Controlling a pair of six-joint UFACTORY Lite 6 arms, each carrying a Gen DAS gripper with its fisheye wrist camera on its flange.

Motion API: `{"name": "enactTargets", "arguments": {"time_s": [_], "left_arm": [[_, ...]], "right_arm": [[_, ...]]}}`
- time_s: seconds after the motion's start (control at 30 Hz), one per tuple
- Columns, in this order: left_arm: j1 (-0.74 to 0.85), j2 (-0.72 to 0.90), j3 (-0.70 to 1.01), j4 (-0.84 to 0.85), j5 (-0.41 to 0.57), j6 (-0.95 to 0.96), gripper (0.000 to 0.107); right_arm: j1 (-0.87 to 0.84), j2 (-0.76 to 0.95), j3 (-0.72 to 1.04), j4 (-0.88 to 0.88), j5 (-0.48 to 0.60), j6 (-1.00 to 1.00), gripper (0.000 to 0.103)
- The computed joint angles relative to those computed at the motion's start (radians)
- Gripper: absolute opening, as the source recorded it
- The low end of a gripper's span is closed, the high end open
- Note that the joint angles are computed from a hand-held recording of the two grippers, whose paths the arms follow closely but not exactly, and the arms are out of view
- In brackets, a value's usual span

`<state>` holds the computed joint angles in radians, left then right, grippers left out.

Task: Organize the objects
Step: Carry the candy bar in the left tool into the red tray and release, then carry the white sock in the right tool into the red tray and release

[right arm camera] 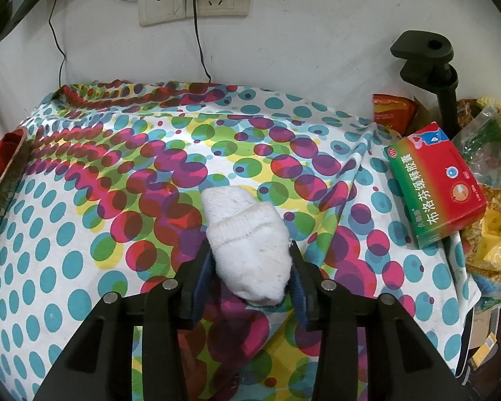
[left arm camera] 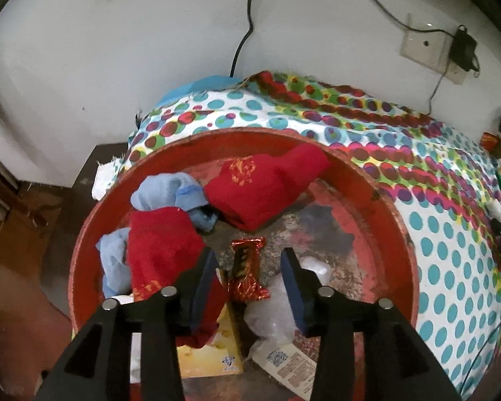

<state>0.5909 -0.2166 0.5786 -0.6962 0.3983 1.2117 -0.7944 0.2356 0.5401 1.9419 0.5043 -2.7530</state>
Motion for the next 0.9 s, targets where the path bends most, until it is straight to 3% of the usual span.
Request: {"name": "enactTargets", "arguments": {"time_s": [0.27,0.6,0.77,0.83,0.9], "left_arm": [[0.145,-0.09,-0.035,-0.044,0.205,0.184,0.05],[0.231,-0.168,-0.098,-0.042,0.272,0.32,0.05],[0.255,-0.172,-0.092,-0.024,0.255,0.322,0.05],[0.27,-0.159,-0.08,-0.018,0.268,0.321,0.05],[0.28,-0.155,-0.075,-0.011,0.262,0.311,0.05]], "right_arm": [[0.019,-0.031,-0.024,0.059,-0.015,-0.052,0.04],[0.066,-0.077,-0.076,0.263,-0.047,-0.179,0.04],[0.172,-0.143,-0.124,0.507,-0.121,-0.319,0.031],[0.197,-0.161,-0.13,0.531,-0.148,-0.307,0.03],[0.208,-0.205,-0.148,0.446,-0.168,-0.195,0.029]]}}
